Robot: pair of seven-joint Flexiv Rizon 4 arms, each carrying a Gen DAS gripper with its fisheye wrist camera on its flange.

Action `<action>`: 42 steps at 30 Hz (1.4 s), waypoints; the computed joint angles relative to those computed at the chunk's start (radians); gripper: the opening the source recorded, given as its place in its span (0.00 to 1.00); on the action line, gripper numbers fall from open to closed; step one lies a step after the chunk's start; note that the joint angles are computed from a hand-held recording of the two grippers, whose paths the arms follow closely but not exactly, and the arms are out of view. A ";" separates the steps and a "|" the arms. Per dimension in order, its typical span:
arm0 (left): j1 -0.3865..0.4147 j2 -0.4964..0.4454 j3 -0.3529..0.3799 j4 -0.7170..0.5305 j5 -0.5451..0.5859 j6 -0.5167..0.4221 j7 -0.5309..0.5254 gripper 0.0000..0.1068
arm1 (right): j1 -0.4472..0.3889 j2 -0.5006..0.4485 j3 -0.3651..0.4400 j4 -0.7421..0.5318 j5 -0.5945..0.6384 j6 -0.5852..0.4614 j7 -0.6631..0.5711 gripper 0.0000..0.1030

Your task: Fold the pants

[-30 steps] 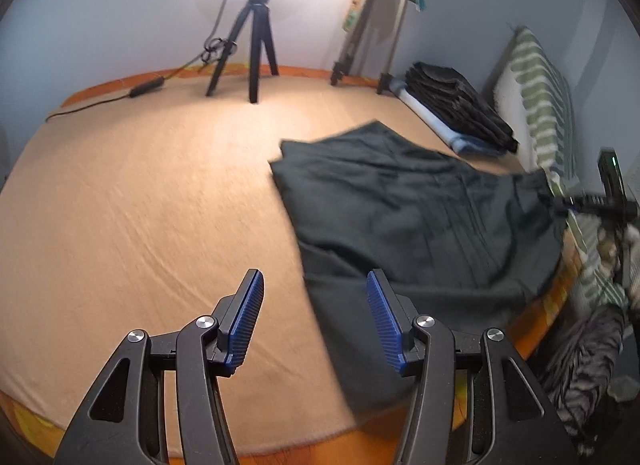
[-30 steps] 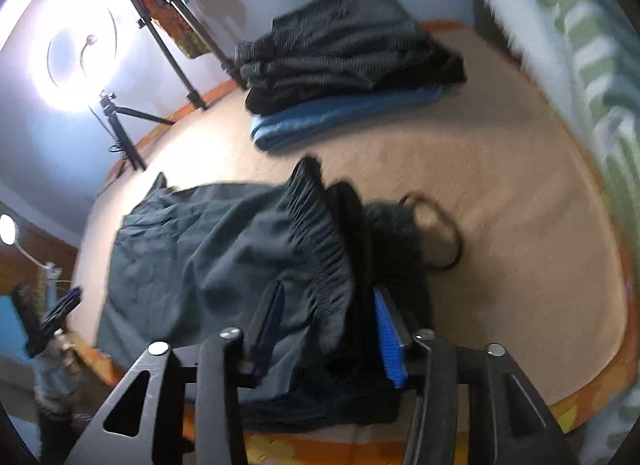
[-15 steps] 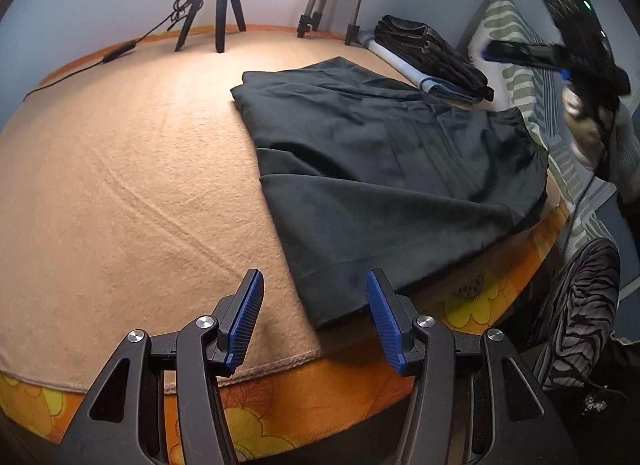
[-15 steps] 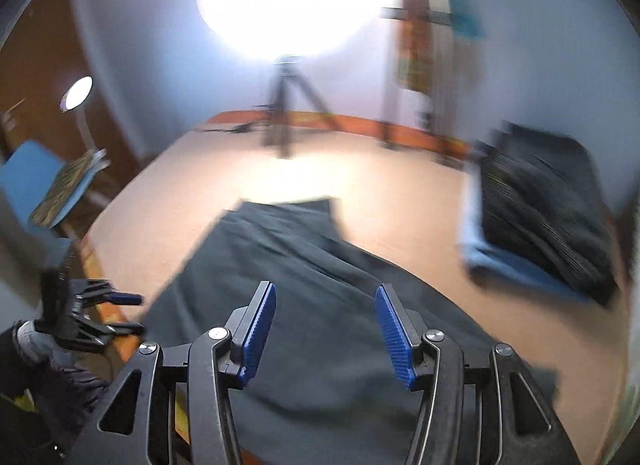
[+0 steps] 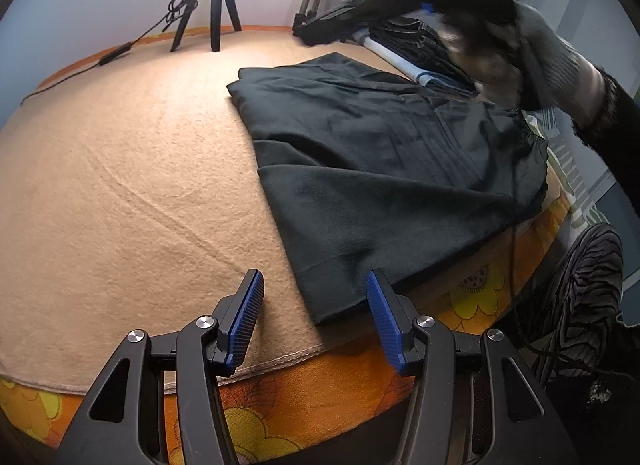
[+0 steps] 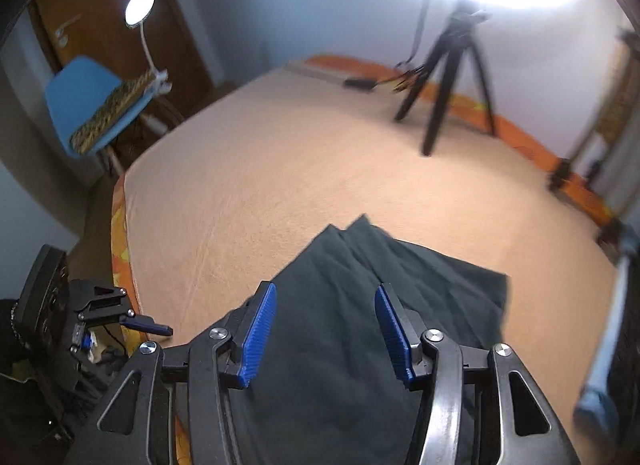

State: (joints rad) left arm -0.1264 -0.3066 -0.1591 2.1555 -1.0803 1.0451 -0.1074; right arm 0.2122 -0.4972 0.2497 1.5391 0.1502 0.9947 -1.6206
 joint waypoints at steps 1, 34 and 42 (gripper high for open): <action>0.002 -0.004 0.000 -0.003 -0.001 -0.005 -0.005 0.49 | 0.001 -0.032 0.003 -0.049 -0.002 -0.041 -0.004 0.48; -0.005 0.010 0.013 0.016 -0.054 -0.079 0.043 0.03 | 0.064 -0.182 -0.073 -0.235 -0.130 -0.068 0.080 0.00; -0.024 0.029 0.019 0.034 -0.061 0.021 0.058 0.03 | 0.036 -0.267 -0.048 -0.318 -0.134 -0.130 0.088 0.04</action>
